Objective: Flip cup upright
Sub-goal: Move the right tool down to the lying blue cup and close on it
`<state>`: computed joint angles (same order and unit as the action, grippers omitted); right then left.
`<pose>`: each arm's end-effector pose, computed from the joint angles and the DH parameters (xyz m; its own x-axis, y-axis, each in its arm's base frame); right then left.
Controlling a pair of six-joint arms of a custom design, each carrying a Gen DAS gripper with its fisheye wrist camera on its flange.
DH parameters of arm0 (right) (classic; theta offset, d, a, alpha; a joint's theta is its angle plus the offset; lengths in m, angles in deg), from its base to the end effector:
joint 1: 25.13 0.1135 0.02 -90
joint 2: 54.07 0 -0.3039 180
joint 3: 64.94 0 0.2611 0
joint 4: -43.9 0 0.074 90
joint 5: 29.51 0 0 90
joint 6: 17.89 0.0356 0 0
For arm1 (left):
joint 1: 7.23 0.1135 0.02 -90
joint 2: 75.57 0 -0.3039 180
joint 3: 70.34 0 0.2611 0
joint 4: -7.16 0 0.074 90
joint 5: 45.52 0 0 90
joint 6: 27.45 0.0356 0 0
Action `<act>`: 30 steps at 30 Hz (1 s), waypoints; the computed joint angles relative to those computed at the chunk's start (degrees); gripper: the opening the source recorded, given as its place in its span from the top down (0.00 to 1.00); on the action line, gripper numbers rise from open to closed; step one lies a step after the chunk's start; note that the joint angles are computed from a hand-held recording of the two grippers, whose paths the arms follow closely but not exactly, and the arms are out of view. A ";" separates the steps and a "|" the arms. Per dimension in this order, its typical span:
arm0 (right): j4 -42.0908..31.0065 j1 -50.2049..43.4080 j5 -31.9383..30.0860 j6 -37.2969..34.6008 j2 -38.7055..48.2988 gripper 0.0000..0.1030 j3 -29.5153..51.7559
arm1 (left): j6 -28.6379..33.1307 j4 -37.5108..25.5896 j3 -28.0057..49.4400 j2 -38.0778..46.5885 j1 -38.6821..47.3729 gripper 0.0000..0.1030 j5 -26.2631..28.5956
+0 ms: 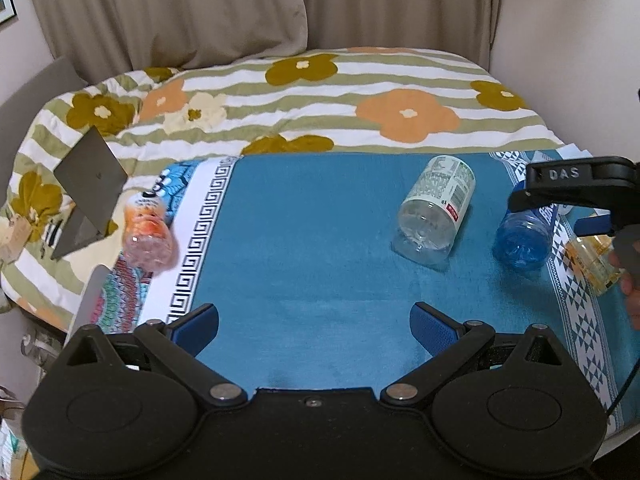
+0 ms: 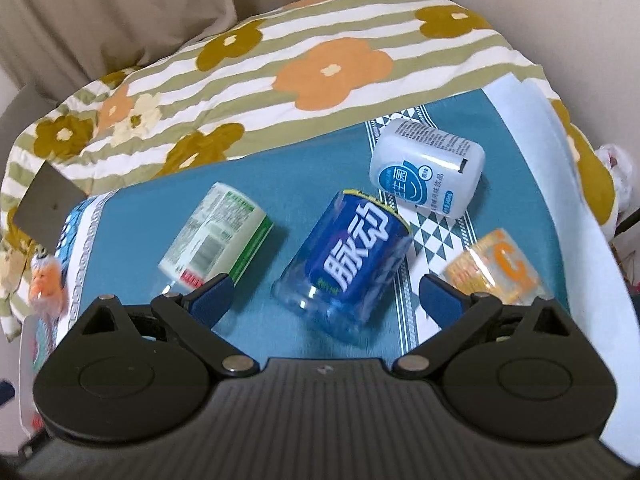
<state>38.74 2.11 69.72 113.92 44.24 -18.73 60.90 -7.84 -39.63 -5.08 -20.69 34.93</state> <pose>0.2545 0.1246 0.1164 -0.8072 0.3246 -0.4931 0.2193 0.9404 0.2600 0.1785 -0.0366 0.1438 -0.7981 0.1618 -0.5804 0.1136 0.9864 0.1189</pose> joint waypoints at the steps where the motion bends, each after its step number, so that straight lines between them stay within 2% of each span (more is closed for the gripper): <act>1: 0.51 -0.33 0.03 0.40 1.05 0.00 0.49 | -0.12 0.66 0.19 1.23 0.04 0.00 0.34; 6: 2.44 -1.25 0.59 1.56 5.81 0.00 2.78 | -0.34 3.27 0.72 6.16 0.27 0.00 1.91; 16: 0.60 -1.03 3.05 3.47 11.75 0.00 7.20 | 2.47 4.47 1.65 9.90 1.38 0.00 3.58; 17: 0.24 -1.07 3.10 3.23 12.07 0.05 7.47 | 2.76 4.51 1.81 10.21 1.55 0.00 3.76; 19: 0.00 -0.89 3.17 2.49 12.77 0.21 7.67 | 3.30 4.23 2.01 10.34 1.91 0.00 4.12; 20: 0.02 -1.01 2.72 2.03 13.05 0.24 7.64 | 3.62 4.03 2.02 10.17 2.08 0.00 4.38; 30: -1.89 1.54 5.81 3.18 8.88 0.25 5.44 | 5.99 0.85 1.46 5.83 3.84 0.00 6.43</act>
<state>36.85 3.65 75.53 117.10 53.12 -13.29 66.89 -7.00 -38.17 0.75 -16.85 41.36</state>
